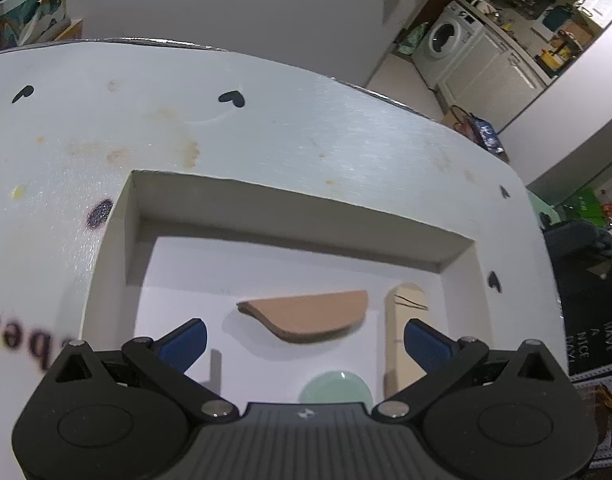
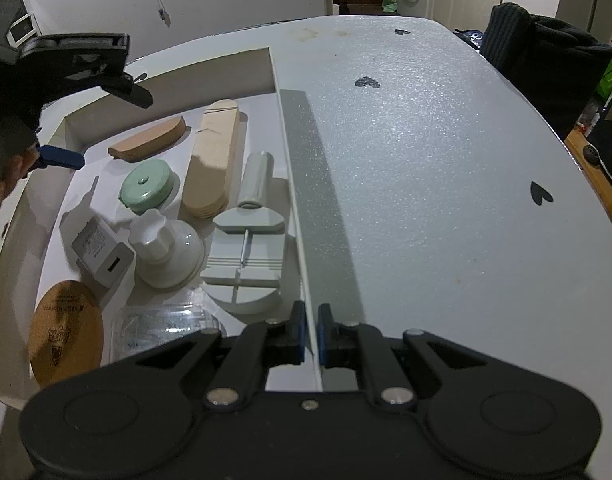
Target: Organize rigid objects
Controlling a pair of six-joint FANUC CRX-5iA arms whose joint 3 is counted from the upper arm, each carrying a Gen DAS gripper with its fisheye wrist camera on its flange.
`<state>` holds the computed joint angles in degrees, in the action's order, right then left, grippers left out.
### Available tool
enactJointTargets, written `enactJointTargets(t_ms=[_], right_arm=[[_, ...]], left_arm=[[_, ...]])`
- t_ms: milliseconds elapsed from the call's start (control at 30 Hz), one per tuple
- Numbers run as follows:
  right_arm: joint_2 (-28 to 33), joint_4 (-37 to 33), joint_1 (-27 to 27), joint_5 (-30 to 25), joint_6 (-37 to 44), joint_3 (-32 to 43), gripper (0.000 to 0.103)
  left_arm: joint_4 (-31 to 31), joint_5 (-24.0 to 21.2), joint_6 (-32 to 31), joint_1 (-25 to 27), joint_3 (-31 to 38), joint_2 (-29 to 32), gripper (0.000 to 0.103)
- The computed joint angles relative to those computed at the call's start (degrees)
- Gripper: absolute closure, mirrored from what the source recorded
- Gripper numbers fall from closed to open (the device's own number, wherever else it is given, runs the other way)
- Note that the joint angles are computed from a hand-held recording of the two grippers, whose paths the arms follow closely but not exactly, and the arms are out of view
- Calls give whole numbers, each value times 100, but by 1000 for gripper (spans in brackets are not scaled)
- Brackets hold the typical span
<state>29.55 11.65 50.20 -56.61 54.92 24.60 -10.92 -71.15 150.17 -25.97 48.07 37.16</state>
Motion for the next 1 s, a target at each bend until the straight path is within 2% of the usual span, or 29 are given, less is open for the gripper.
enactJointTargets(t_ms=[267,500,800,1000], right_arm=[[-3,4,3,3,13,-3,95],[-26,28,11,28,25,-46,95],[-42,91,32,69,26,-100,95],[-64,146,40,102,20,-147,94]], left_arm=[[-90,274,-156,-163,-515,-560,0],[-419,397,-205,-386,-955,-1102,0],[-1140,150,-214,-823,-1277,-1582,0],[-1805,-252,-105,-1232,-1373,-1780,0]])
